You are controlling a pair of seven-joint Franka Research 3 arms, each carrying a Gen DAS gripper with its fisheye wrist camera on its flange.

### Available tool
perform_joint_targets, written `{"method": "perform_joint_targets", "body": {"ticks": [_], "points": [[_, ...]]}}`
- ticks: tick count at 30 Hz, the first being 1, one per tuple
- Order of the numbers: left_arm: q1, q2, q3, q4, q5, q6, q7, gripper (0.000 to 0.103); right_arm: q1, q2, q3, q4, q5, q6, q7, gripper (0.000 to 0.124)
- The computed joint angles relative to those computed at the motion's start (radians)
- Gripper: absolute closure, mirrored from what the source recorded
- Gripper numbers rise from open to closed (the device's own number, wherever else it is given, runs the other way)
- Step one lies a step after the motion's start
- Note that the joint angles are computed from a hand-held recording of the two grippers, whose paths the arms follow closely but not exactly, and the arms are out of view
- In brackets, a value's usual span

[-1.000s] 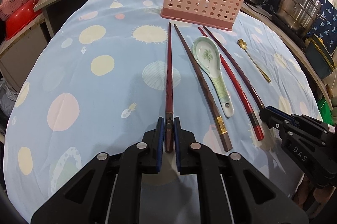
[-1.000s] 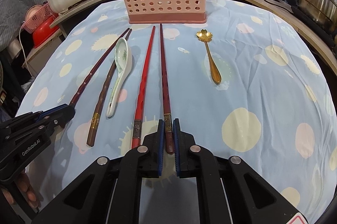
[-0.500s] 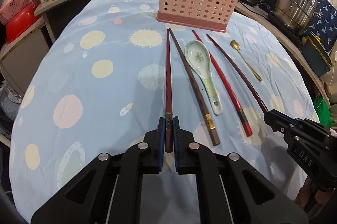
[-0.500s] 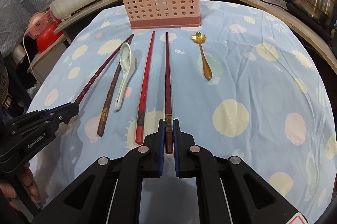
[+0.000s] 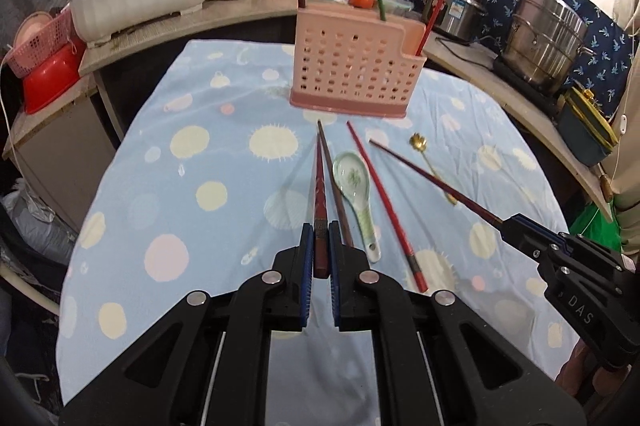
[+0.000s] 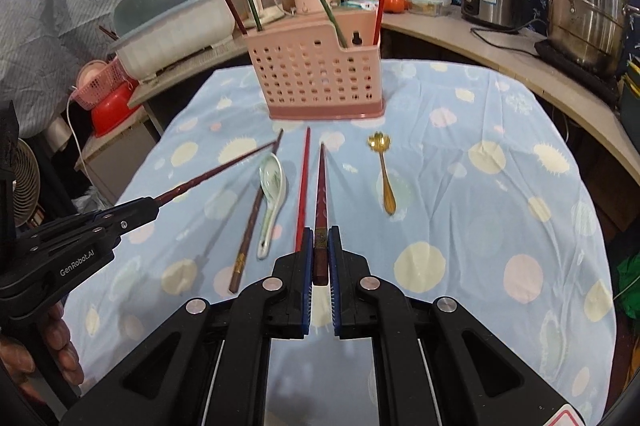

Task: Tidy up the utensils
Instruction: 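Lift the dark red chopstick with the left tool toward the pink holder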

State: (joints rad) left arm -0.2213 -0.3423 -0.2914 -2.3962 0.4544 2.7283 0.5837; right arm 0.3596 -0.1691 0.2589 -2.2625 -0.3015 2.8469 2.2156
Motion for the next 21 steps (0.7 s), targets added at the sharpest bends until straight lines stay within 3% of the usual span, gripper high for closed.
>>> {"method": "perform_joint_targets", "body": {"ticks": [12,21], "points": [[0.009,-0.014,0.027,0.105,-0.021,-0.019,0.093,0.096,-0.028,-0.022,-0.004,0.101,0.023,0.007,-0.034,0.117],[0.052,0.052,0.02,0.267,0.03,-0.03,0.126,0.096,-0.05,0.017,-0.014,0.233,-0.027,-0.006,-0.037,0.117]]}}
